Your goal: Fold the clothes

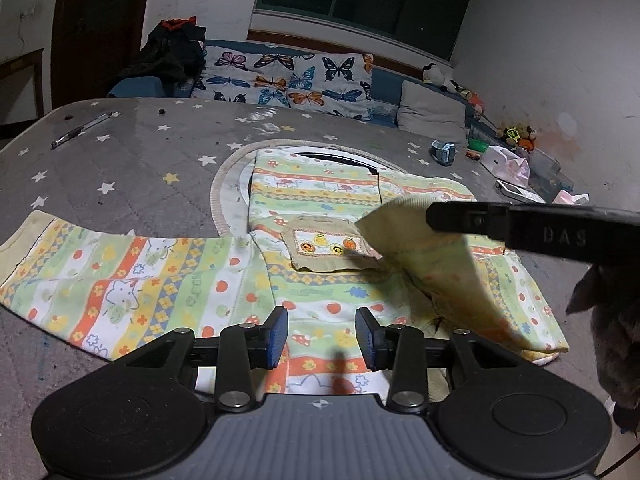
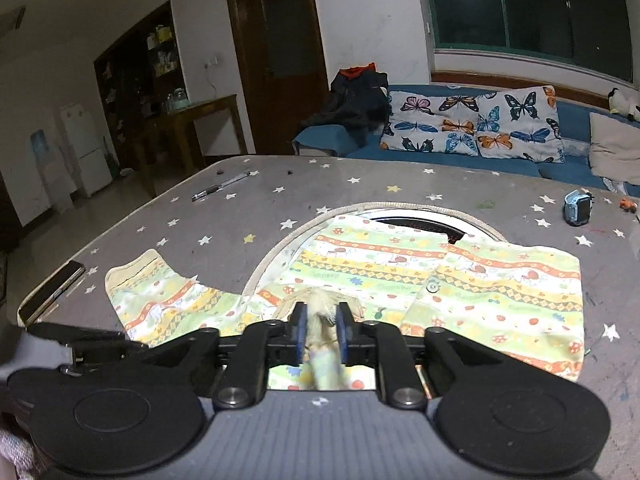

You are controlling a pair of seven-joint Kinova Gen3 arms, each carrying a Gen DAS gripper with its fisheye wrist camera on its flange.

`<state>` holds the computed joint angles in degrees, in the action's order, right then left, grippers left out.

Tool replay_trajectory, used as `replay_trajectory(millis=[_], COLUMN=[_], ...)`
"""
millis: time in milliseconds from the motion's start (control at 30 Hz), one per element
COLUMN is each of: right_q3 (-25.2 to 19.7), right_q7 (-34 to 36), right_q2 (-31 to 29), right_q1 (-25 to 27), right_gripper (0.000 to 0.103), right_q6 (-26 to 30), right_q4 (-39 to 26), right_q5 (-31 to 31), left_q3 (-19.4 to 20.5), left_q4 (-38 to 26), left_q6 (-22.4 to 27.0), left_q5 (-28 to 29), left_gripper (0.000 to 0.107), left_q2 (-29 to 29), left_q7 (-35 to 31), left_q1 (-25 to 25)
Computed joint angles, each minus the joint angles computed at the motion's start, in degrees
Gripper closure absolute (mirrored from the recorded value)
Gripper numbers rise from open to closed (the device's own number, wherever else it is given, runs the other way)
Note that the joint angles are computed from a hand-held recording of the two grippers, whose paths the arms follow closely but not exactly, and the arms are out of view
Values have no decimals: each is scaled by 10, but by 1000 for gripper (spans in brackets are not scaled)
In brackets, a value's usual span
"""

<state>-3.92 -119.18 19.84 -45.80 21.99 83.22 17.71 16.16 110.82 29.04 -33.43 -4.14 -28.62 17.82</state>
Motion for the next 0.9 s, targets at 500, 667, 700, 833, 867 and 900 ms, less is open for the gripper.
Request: replay_trajectory(millis=[500,667,700,833,867,900], right_q3=[26,-5,-9,-20,-19,-19], right_q7=[-140,-155,-158,-159,-164,-167], right_q2=[-89,-95,-96,-102,-101,-98], right_q1=[15,54,57,70,70,71], right_gripper=[65,70,70,70,70,70], right_q6=[53,59,60,60,57,54], right_q4=[136,168,171,169,166,160], right_q5=[127,124,129,142,151,156], left_q3=[-14,-28,-32,-45,-47,-48], left_q4=[-43,-61,-64,-70,-71,-73], left_q6=[-5,9,14,21,21,21], left_q5=[9,1,1,7,4,4], left_gripper=[69,74,74,75,75,75], left_q2=[40,62,65,70,70,71], left_q7=[-48,-55,-57,-62,-59,-59], left_q1=[33,58,63,73,75,77])
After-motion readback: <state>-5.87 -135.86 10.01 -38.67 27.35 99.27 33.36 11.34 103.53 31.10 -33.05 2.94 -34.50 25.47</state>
